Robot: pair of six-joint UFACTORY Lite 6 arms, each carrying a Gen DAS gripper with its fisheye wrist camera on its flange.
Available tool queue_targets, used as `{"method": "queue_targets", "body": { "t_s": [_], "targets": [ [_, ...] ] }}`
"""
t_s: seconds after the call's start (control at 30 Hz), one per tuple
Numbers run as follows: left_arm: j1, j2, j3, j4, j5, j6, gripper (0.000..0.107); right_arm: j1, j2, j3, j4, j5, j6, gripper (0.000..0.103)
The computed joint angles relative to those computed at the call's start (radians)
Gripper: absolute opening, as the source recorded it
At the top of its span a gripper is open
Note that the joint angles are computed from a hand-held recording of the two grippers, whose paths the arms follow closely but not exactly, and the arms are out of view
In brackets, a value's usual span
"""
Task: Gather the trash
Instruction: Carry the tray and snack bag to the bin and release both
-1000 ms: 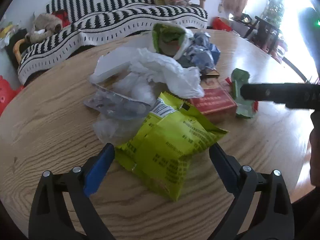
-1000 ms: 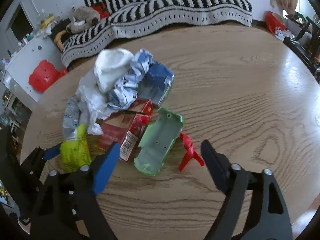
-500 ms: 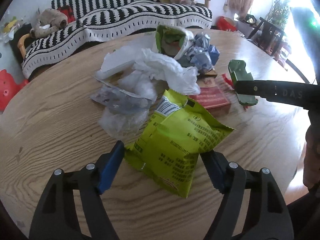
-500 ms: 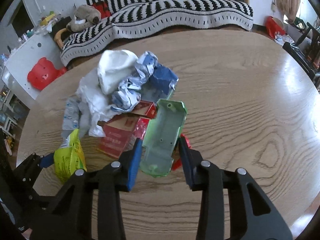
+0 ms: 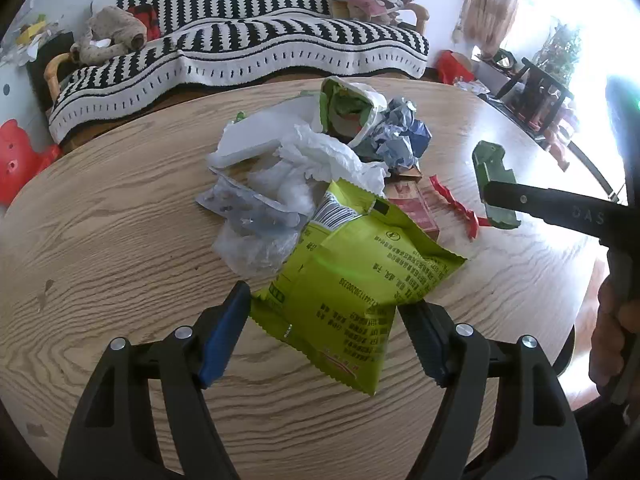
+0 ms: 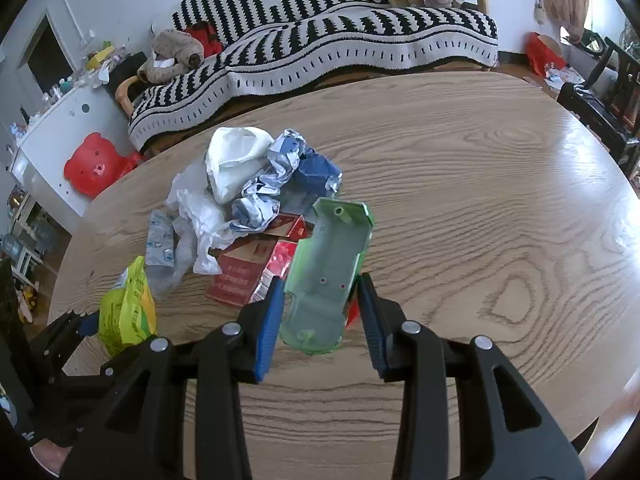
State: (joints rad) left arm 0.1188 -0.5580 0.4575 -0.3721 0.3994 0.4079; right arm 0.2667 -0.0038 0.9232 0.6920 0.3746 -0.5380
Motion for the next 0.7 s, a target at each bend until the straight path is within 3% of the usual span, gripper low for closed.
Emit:
{"method": "queue_targets", "body": {
  "t_s": [0.2,0.3,0.47,0.7],
  "targets": [
    [-0.086,0.001,0.036,0.089,0.002,-0.143,0.073,-0.076,-0.066,-0.041,0.030,0.038,-0.061,0.038],
    [-0.188,0.009,0.055,0.207,-0.012,-0.310,0.073,-0.162,-0.123,-0.078,0.047,0.078,-0.121,0.038],
    [-0.426,0.077,0.116,0.498,-0.038,-0.710,0.073,-0.349,-0.207,-0.133,0.084,0.167,-0.245,0.038],
    [-0.800,0.286,0.258,0.923,-0.063,-1.284,0.073,-0.757,-0.274,-0.164,0.136,0.370,-0.511,0.038]
  ]
}}
